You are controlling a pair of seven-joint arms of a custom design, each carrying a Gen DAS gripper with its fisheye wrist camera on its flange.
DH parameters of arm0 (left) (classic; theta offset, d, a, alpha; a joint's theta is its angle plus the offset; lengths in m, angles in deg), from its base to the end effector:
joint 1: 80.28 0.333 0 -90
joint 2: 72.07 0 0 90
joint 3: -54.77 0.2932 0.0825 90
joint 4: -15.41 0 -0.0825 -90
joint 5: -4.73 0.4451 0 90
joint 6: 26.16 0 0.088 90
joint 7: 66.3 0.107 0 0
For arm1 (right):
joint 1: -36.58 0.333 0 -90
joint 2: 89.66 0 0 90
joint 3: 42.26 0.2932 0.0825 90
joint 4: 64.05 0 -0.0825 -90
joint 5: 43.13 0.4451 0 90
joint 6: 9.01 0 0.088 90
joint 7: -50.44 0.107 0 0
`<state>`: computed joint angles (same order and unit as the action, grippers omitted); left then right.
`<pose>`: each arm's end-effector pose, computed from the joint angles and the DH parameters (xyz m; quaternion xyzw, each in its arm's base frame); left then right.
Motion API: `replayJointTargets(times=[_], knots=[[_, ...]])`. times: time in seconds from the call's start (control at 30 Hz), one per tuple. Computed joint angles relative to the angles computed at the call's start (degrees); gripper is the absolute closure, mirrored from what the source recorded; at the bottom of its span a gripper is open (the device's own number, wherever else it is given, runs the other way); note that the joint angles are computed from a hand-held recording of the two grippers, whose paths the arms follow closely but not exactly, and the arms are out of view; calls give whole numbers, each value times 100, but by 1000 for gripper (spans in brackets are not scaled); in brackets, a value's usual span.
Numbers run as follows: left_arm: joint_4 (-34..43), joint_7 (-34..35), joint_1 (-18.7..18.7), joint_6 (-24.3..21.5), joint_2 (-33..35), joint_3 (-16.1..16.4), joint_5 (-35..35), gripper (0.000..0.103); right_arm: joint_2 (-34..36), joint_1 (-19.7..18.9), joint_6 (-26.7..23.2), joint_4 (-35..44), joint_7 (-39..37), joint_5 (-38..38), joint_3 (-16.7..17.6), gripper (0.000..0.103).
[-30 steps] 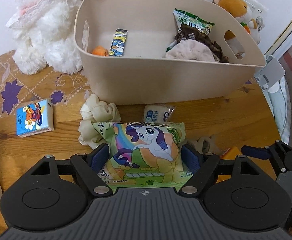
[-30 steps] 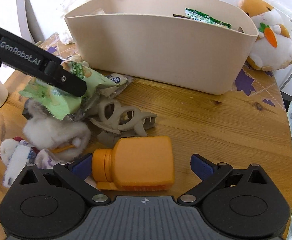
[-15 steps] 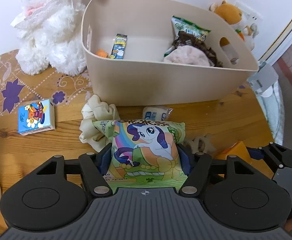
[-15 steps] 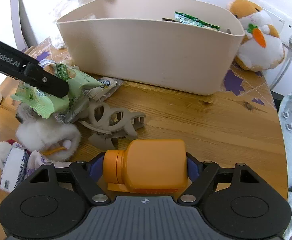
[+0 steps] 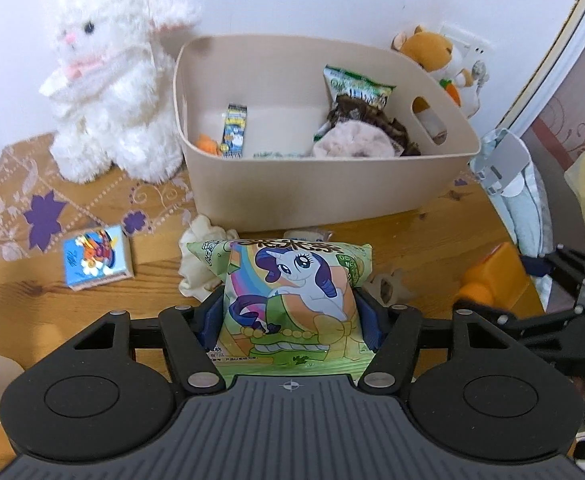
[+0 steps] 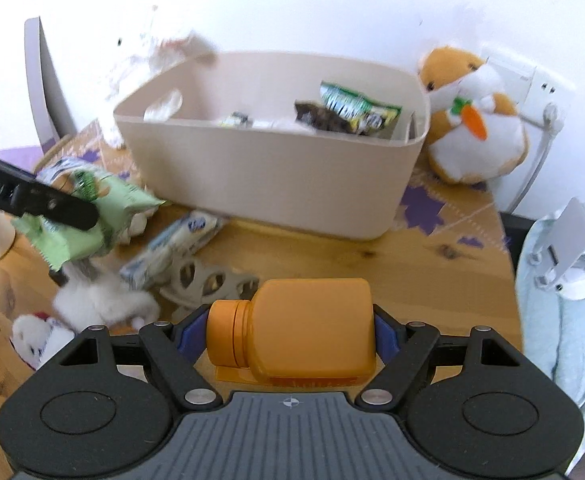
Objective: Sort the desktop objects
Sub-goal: 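Grasp the pony-print snack bag with the left gripper while the right grasps the orange bottle, then carry pony snack bag and orange bottle to the basket and release the bag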
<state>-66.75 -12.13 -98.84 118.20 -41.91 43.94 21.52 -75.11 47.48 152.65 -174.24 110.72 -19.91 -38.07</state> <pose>0.7023 -0.3670 0.4140 -0.6689 0.6848 -0.2575 0.1317 0.6802 0.1606 0.3743 -0.7931 0.5088 -0.1659 0.2909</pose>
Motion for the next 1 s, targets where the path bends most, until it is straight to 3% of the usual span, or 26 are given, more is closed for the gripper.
replayJointTargets(times=[0.3,0.5,0.7,1.0], knots=[[-281,-142,-23,308,-372,131,387,37,-85,-111,295,163,-194,236,5,25],[13,-148,-74,400,-300,245,748,37,67,-95,497,525,-68,125,-48,24],[834,-186,-191,268,131,408,1078,37,370,-12,663,1063,220,-177,-135,25],[2543,-57,-412,-179,1257,677,1227,37,1354,389,578,2449,1129,-1149,-569,25]])
